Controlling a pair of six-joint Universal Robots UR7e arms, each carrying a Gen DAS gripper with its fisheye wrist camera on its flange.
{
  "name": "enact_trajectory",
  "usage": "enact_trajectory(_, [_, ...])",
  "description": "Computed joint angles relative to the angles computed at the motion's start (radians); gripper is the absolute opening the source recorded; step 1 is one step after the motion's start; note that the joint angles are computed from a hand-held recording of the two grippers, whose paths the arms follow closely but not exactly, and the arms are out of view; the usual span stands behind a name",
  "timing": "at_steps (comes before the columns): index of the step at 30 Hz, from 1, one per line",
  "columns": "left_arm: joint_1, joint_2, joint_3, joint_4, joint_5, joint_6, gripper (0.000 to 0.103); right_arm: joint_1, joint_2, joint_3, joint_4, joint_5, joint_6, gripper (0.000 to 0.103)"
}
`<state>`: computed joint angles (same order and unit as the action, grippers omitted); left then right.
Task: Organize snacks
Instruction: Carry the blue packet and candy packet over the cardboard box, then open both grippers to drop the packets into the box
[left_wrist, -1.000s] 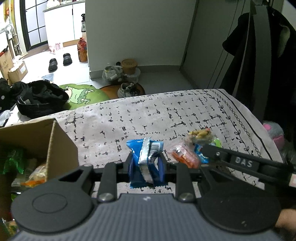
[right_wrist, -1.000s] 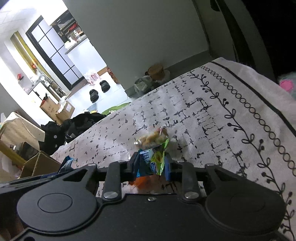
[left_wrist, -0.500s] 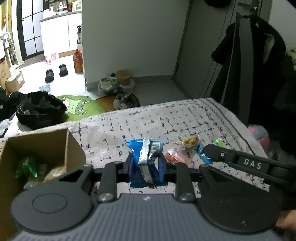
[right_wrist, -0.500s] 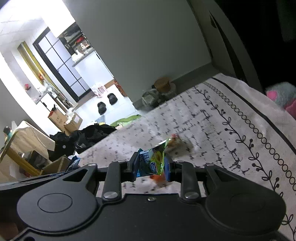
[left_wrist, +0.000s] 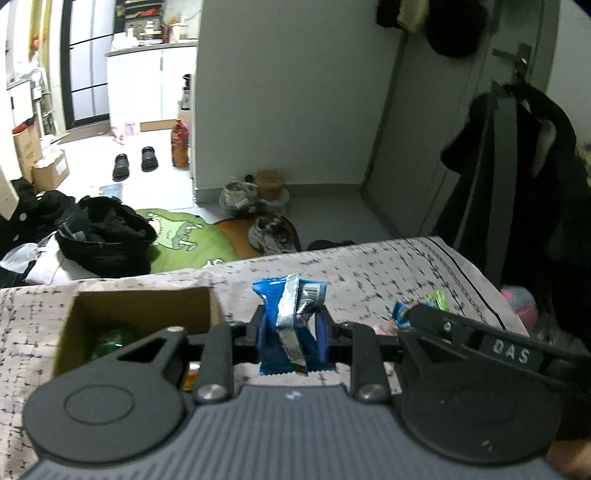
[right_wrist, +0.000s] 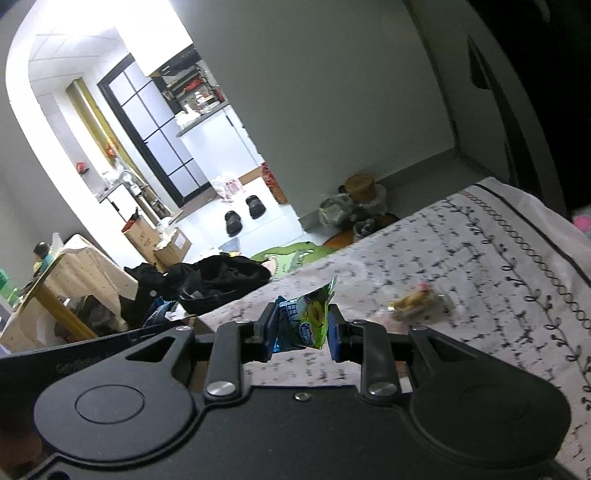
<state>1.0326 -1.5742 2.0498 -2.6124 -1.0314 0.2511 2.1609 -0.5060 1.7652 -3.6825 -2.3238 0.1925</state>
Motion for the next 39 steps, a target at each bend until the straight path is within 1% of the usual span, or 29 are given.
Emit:
enact_trajectory(10, [0.083,-0.003,-0.089,-0.044,0.026,0.046,0.025,0.034,0.072,-0.124,0.053,0.04,-0.031,0.027])
enact_trajectory(15, [0.128,-0.005,-0.115,-0.043,0.037,0.065,0.025,0.051,0.1,-0.177,0.094,0.05,-0.037,0.027])
enact_trajectory(22, [0.179,-0.021,-0.136,0.015,0.026,0.042,0.025,0.075,0.139,-0.241,0.151,0.056,-0.039,0.027])
enact_trajectory(26, [0.186,-0.041,-0.121,0.055,0.045,0.02,0.026,0.087,0.158,-0.272,0.187,0.06,-0.04,0.027])
enact_trajectory(28, [0.193,-0.05,-0.12,0.08,0.043,0.009,0.026,0.091,0.167,-0.286,0.205,0.06,-0.038,0.027])
enact_trajectory(29, [0.194,-0.055,-0.115,0.079,0.051,0.009,0.029,0.093,0.17,-0.29,0.212,0.061,-0.037,0.027])
enact_trajectory(30, [0.195,-0.06,-0.112,0.084,0.057,0.01,0.03,0.095,0.174,-0.295,0.219,0.061,-0.037,0.027])
enact_trajectory(33, [0.212,-0.067,-0.123,0.117,0.025,0.0,0.034,0.101,0.186,-0.308,0.243,0.057,-0.029,0.027])
enact_trajectory(35, [0.218,-0.071,-0.125,0.118,0.014,-0.009,0.046,0.104,0.195,-0.318,0.261,0.054,-0.023,0.027])
enact_trajectory(37, [0.221,-0.075,-0.126,0.113,0.004,-0.015,0.052,0.106,0.199,-0.322,0.279,0.047,-0.016,0.027])
enact_trajectory(39, [0.222,-0.077,-0.127,0.114,-0.001,-0.016,0.054,0.106,0.2,-0.325,0.303,0.052,-0.002,0.029])
